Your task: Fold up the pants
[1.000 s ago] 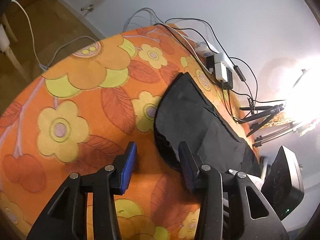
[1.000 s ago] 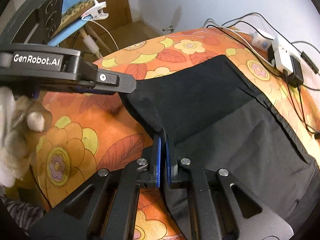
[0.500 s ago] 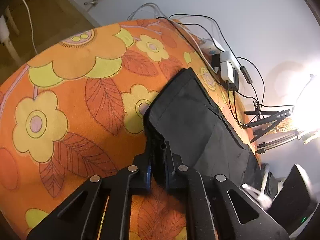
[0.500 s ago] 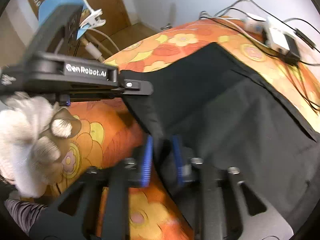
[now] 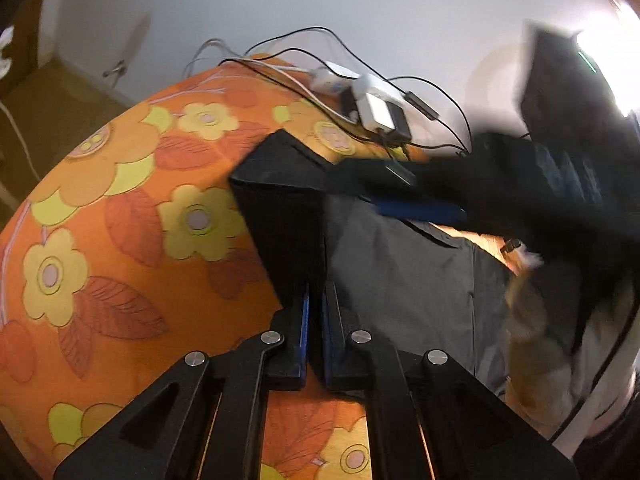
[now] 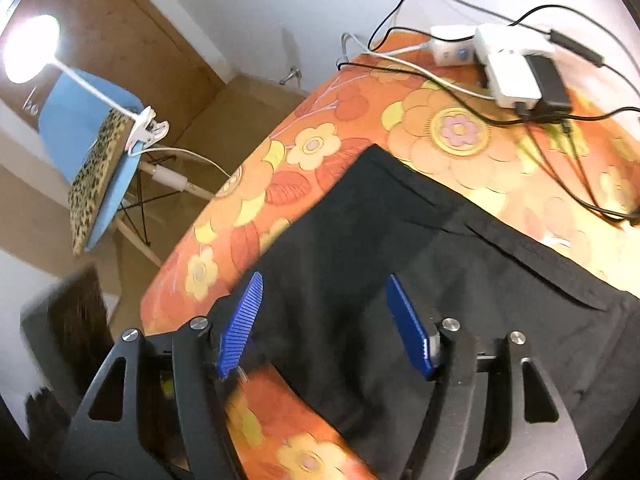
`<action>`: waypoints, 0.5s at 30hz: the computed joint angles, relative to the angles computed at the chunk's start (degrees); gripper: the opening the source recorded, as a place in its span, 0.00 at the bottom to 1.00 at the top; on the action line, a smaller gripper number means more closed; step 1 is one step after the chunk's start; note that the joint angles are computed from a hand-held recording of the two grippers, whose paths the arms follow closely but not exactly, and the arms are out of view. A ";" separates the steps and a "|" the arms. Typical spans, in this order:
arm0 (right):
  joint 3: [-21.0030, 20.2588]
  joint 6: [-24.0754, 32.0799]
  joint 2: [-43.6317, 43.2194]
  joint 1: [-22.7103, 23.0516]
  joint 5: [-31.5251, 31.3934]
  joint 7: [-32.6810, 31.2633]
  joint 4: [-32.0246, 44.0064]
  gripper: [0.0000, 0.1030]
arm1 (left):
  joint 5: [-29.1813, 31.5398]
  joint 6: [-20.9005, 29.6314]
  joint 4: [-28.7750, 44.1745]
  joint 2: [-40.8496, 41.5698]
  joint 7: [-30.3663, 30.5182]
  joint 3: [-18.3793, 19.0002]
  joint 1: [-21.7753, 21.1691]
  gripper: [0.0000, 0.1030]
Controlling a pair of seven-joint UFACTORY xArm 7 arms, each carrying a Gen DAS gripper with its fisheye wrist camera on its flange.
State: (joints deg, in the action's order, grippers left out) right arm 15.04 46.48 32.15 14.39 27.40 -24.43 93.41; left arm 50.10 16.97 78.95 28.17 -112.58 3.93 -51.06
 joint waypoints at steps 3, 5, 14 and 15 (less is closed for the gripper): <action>-0.82 4.03 4.98 2.05 -1.76 5.32 7.03 0.66 | 0.66 -1.07 0.20 0.58 -1.18 0.69 -0.31 0.04; -1.15 6.08 7.64 3.20 -3.52 7.64 10.82 0.66 | 1.02 -2.06 0.02 0.87 -1.99 1.28 -0.54 0.04; -1.55 15.68 14.77 6.13 -8.56 10.56 20.61 0.42 | 2.68 -4.30 -1.34 0.75 -4.97 3.40 -1.61 0.04; -1.45 15.89 14.90 6.05 -8.48 10.52 20.60 0.31 | 2.71 -4.40 -1.43 0.75 -5.15 3.45 -1.62 0.04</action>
State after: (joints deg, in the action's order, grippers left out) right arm 13.59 62.37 47.04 20.44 18.92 -13.90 114.00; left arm 52.81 12.57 77.53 28.92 -117.72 7.38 -52.68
